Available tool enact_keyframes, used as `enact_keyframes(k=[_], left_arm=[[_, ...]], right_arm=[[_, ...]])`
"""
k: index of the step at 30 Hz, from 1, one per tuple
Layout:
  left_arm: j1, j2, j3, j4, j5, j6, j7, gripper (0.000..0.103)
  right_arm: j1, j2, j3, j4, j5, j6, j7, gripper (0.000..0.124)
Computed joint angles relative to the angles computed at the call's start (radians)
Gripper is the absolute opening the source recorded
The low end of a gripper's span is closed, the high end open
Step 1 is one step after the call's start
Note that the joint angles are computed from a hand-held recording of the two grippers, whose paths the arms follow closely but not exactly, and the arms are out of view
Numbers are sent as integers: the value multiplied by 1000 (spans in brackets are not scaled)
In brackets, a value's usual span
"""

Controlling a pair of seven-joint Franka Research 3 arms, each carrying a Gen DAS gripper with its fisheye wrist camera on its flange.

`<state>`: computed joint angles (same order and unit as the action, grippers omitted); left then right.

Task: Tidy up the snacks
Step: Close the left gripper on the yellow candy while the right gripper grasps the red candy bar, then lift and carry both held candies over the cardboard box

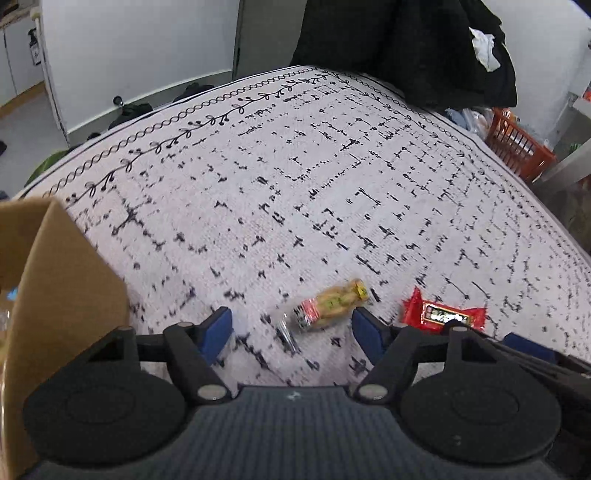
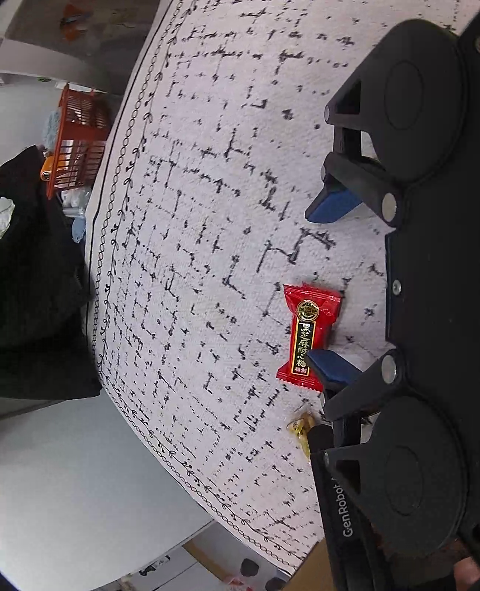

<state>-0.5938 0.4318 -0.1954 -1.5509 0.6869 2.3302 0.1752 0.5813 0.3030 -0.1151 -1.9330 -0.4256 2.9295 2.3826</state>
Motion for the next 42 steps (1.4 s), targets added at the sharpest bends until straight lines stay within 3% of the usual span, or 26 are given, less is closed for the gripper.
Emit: enact_keyframes(k=[6,10,12,16,18,20,21,29,37,40,42], left_arm=[[3,42,10,54,4,-11,70,72],[-2,57,24,74,15,-7,72,70],[1,54,27,64,22,23,68,60],[6,42,26,39,17,64,55,20],[10,34,26,27,11,78,42,18],[13,24,27,17,5,84,26,18],[14,20,28,15,6,84,18,18],[26,-1,22,33,17,68,50,18],[30,-32,19,20,28,59,54,18],[34,-45,14,-2,22,59,35,18],[32,-57,15,-18,33,51,15,18]], right_arm=[[57,47,-67,62,-111,-25,93,76],[49,62,-61,81,-122,-19,121,78],[40,62,-56,75,-102,5,130,78],[-3,52,-23,42,14,90,124,73],[-34,49,13,26,100,135,88,63],[-102,58,96,25,197,165,18,60],[-107,63,107,30,220,168,2,60],[137,141,-134,153,178,61,64,60],[138,95,-131,123,72,-14,110,59],[136,79,-128,117,-1,-52,149,44],[89,74,-76,121,8,-69,121,20]])
